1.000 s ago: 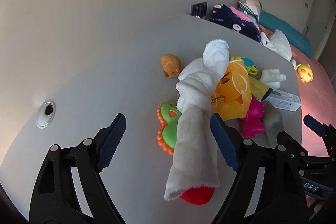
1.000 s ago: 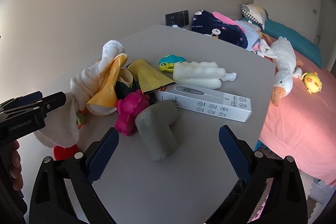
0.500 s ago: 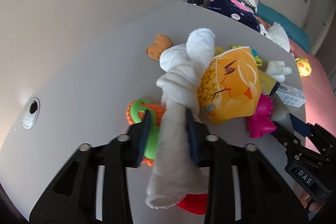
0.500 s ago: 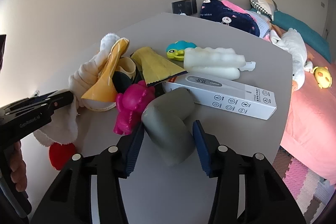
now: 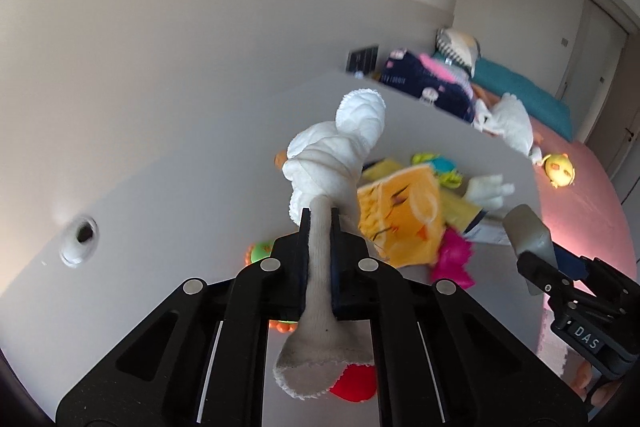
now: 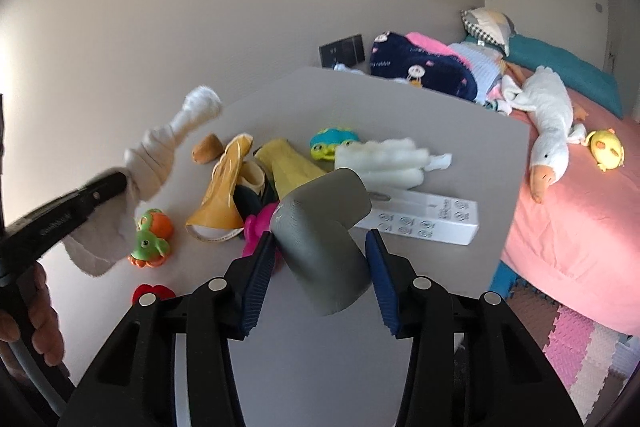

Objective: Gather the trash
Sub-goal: 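Grasp the white cloth with the left gripper and lift it, then carry the white cloth with the left gripper over the floor bin and release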

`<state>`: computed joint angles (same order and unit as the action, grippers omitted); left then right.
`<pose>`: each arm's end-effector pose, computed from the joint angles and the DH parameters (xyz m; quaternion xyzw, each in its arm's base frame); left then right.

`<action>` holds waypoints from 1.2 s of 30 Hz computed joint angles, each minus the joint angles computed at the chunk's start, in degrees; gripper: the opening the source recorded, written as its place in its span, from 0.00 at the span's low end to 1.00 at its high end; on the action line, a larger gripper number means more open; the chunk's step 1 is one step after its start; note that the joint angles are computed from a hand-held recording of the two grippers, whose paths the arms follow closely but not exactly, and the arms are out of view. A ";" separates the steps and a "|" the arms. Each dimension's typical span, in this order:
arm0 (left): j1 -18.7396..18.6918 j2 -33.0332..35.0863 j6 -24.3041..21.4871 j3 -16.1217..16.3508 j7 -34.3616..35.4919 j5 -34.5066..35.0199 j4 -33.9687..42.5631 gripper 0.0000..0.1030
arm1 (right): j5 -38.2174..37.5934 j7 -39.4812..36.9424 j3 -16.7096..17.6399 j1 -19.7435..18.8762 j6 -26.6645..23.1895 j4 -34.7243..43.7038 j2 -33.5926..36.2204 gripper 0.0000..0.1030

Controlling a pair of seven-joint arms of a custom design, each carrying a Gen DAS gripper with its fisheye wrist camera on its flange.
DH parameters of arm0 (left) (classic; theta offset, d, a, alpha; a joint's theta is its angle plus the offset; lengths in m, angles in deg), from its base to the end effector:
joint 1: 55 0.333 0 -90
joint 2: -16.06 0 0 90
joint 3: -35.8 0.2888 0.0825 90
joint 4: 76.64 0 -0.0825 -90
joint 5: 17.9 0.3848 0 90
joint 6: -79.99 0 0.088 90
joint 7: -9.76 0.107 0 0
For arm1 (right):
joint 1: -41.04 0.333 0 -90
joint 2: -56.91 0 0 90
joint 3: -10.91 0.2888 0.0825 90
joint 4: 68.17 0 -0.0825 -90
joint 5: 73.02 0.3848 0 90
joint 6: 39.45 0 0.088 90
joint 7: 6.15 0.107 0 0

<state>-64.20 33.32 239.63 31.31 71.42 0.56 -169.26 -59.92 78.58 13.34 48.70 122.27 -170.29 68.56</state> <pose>0.6706 -0.1709 0.5278 -0.6447 0.6323 -0.3384 0.2647 0.6545 0.1028 0.5121 -0.6691 0.6189 -0.2138 0.3514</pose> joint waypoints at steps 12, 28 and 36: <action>-1.62 -5.83 3.37 -1.78 -1.35 2.12 -4.79 0.06 | 1.04 -0.61 -2.00 -1.10 4.11 -10.15 -9.54 0.47; -5.65 -3.66 1.38 -6.99 8.95 -5.60 -2.57 0.06 | -5.99 6.57 -5.60 -5.17 6.25 -21.48 -19.48 0.47; -8.56 -0.02 -1.07 -8.49 14.01 -8.85 1.36 0.06 | -9.73 11.12 -6.60 -8.55 6.21 -24.01 -21.08 0.47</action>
<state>-72.76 33.30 238.55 22.82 85.43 -8.29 -167.89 -69.66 89.70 6.73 40.15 128.48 -194.30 47.48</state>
